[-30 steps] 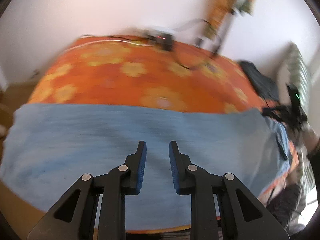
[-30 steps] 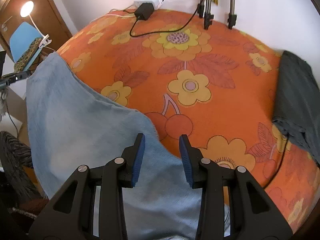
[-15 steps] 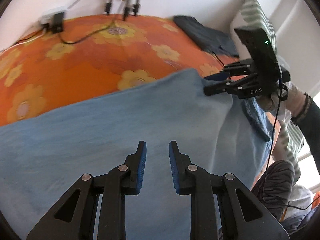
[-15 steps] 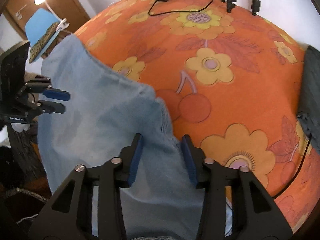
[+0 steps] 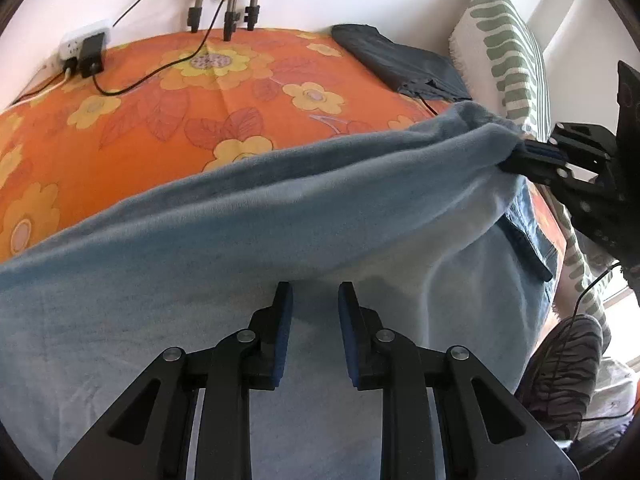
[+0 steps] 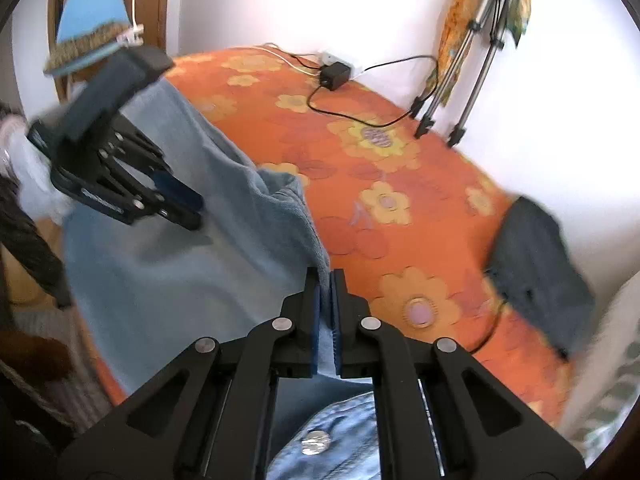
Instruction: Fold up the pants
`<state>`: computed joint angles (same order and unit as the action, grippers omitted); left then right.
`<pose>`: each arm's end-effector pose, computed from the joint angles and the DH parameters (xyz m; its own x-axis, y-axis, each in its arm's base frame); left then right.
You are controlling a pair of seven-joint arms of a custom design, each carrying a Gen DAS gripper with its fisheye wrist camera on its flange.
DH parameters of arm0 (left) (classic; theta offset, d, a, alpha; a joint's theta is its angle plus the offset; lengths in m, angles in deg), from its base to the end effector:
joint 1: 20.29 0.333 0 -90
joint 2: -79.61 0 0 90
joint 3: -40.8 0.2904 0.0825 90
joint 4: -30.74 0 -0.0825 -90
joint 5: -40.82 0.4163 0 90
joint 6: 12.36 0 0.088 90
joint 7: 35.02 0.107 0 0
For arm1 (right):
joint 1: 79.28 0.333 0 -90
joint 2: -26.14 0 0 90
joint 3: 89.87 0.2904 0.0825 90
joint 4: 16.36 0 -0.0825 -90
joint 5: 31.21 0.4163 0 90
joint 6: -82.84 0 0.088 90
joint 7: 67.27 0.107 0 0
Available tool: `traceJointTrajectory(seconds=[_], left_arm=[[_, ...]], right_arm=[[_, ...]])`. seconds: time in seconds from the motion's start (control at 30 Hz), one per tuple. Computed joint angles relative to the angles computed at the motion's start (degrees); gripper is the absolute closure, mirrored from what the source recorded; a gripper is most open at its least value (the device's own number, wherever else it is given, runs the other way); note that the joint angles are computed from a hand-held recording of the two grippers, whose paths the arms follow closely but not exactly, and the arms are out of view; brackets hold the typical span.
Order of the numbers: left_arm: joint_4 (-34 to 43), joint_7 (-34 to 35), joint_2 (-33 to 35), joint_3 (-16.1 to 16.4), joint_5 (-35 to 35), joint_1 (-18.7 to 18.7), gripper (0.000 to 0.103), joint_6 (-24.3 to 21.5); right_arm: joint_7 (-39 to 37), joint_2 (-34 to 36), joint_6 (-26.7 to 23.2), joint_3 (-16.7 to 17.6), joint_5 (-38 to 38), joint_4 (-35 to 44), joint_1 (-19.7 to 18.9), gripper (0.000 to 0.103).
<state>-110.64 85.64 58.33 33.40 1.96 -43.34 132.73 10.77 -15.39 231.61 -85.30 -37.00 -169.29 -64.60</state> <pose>0.4318 -0.2463 0.4330 -0.5976 -0.7483 0.2880 -0.7589 0.4120 -0.5043 0.3978 0.1413 0.4973 0.4837 -0.8336 0.2667 -0.6316 -0.5434 -0.5530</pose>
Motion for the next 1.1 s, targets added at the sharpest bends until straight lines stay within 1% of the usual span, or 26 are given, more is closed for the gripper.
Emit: traceJointTrajectory(seconds=[0.03, 0.1, 0.17, 0.2, 0.23, 0.27, 0.3, 0.33, 0.4, 0.47, 0.53, 0.57, 0.63, 0.7, 0.73, 0.77, 0.8, 0.83, 0.9, 0.93, 0.97, 1.03, 1.07, 1.1], left_arm=[[0.13, -0.1, 0.24, -0.26, 0.32, 0.03, 0.081, 0.49], [0.28, -0.44, 0.59, -0.74, 1.21, 0.09, 0.081, 1.51], [0.39, -1.08, 0.85, -1.2, 2.59, 0.21, 0.081, 2.25], [0.5, -1.7, 0.91, -1.37, 3.32, 0.34, 0.081, 2.33], [0.43, -2.69, 0.78, -1.65, 4.29, 0.59, 0.081, 2.53], [0.31, -3.0, 0.63, -1.49, 4.48, 0.5, 0.081, 2.57], [0.21, -3.05, 0.41, -1.14, 4.25, 0.32, 0.081, 2.5], [-0.06, -3.01, -0.01, -0.77, 3.84, 0.14, 0.081, 2.51], [-0.41, -3.01, -0.68, -0.32, 3.45, -0.1, 0.081, 2.33], [-0.95, -2.74, -1.99, 0.21, 3.01, -0.37, 0.081, 1.69], [-2.0, -2.9, -3.93, 0.49, 3.05, -0.31, 0.081, 1.76], [-2.52, -3.22, -4.88, 0.74, 3.05, -0.26, 0.081, 1.7], [-3.84, -4.6, -7.36, 1.52, 3.01, 0.26, 0.081, 1.32], [-5.09, -6.19, -9.32, 1.92, 3.64, 0.95, 0.081, 1.45], [-6.24, -7.42, -10.98, 2.03, 4.43, 1.71, 0.079, 1.63], [-7.03, -8.52, -12.1, 2.07, 5.32, 2.26, 0.076, 1.82], [-8.57, -10.07, -14.24, 2.21, 6.42, 3.28, 0.07, 2.06], [-9.38, -10.86, -15.34, 2.58, 7.17, 3.56, 0.068, 2.21], [-11.9, -13.01, -18.8, 3.27, 9.34, 5.24, 0.068, 2.48], [-13.27, -14.16, -20.78, 3.82, 10.44, 6.36, 0.068, 2.45], [-14.26, -14.94, -22.25, 4.55, 11.25, 7.05, 0.068, 2.27], [-16.39, -16.77, -25.56, 5.99, 13.13, 9.53, 0.067, 1.79], [-17.45, -17.45, -27.31, 6.92, 13.98, 10.88, 0.066, 1.47], [-18.12, -17.81, -28.36, 7.56, 14.64, 11.61, 0.061, 1.32]], right_arm=[[1.17, 1.99, 0.07, 0.93, -0.9, 1.13, -1.4, 0.098], [4.14, 6.3, 0.94, 1.74, -2.01, 3.7, -3.75, 0.098], [6.93, 11.33, -0.87, 1.5, -2.53, 7.77, -5.52, 0.097], [10.06, 12.37, -0.34, 2.58, -4.66, 8.66, -7.51, 0.096], [11.9, 12.67, -0.08, 2.3, -5.44, 9.24, -8.37, 0.096], [11.98, 12.27, -0.68, 0.79, -4.31, 9.5, -7.82, 0.096], [12.19, 11.39, -1.18, -0.56, -2.97, 9.37, -7.42, 0.095], [12.46, 9.02, -2.31, -2.31, -0.73, 8.56, -6.95, 0.093], [12.04, 4.69, -4.44, -3.92, 1.44, 6.63, -6.67, 0.091], [13.46, -1.64, -6.88, -3.15, 0.88, 3.27, -8.32, 0.091], [13.65, -6.26, -9.55, -3.74, 2.06, 1.03, -8.09, 0.09], [14.03, -8.87, -10.93, -3.49, 2.45, -0.33, -8.0, 0.09], [14.02, -12.03, -11.58, -3.28, 3.19, -2.09, -7.18, 0.09], [14.22, -13.22, -11.48, -3.22, 4.31, -2.8, -6.15, 0.089], [14.28, -12.99, -11.17, -3.13, 5.12, -2.71, -5.2, 0.089], [14.22, -12.6, -10.75, -2.9, 5.72, -2.57, -4.27, 0.089], [14.09, -11.7, -9.98, -2.64, 6.2, -2.19, -3.38, 0.089], [13.53, -10.37, -9.25, -2.4, 7.04, -1.3, -1.64, 0.089], [13.03, -8.34, -7.79, -1.67, 7.94, -0.01, 0.45, 0.088], [12.43, -6.21, -6.64, -1.26, 8.66, 1.46, 2.2, 0.088], [12.15, -4.7, -5.83, -0.88, 9.0, 2.5, 3.16, 0.086], [11.52, -0.53, -3.49, 0.08, 9.88, 5.37, 5.54, 0.074], [11.37, 1.31, -2.47, 0.49, 10.18, 6.62, 6.4, 0.065], [11.06, 3.08, -1.59, 0.74, 10.54, 7.83, 7.32, 0.062]])
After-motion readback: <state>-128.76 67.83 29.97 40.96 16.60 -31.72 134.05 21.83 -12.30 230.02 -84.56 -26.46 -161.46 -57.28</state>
